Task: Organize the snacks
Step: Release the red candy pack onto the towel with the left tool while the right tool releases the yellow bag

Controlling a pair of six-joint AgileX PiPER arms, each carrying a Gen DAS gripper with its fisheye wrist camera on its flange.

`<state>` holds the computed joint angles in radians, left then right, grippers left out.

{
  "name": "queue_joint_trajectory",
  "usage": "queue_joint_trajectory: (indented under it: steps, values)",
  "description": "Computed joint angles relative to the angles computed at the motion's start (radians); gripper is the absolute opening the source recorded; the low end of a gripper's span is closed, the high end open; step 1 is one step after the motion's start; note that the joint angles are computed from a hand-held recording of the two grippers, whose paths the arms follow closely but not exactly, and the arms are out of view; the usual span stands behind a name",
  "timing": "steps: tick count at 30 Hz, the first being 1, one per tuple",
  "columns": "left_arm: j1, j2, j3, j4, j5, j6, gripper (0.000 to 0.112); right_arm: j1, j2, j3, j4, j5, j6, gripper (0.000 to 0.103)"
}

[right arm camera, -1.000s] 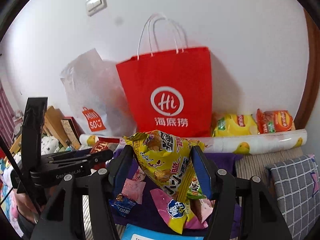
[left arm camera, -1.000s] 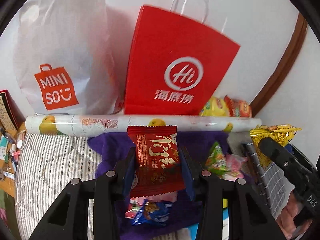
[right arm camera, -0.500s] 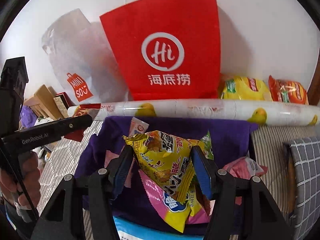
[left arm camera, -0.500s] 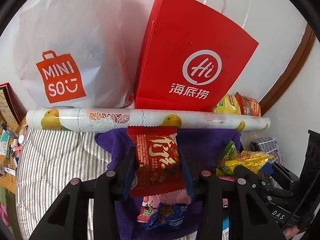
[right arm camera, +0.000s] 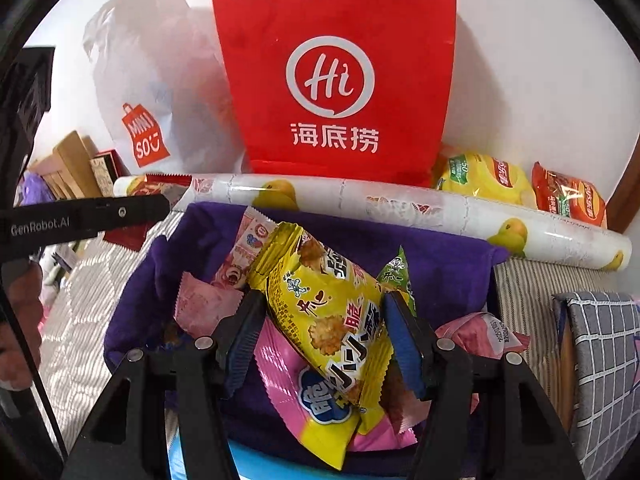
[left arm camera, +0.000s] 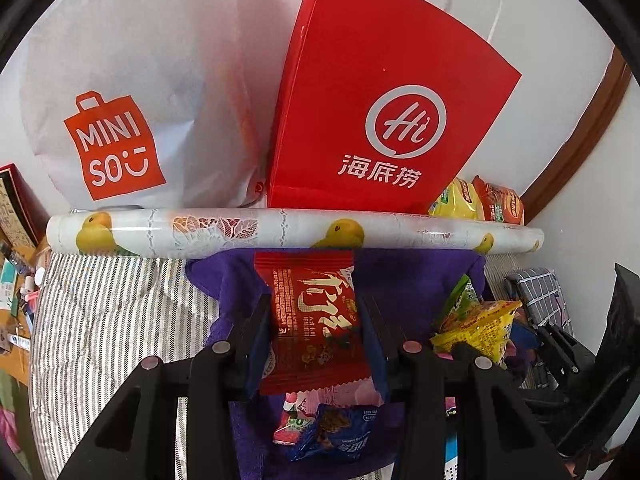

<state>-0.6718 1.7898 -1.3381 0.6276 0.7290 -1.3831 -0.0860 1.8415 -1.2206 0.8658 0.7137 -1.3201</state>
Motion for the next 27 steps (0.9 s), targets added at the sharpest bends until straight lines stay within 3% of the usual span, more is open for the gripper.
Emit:
queue_joint_trajectory:
  steps: [7,27]
  values:
    - [0.002,0.021,-0.022,-0.023,0.001,0.034,0.040,0.004,-0.007,0.021,-0.005,-0.015,-0.037,0.064]
    - [0.011,0.122,-0.099,-0.121,0.005,0.128,0.040,-0.084,-0.005,0.031,0.077,0.078,-0.131,0.066]
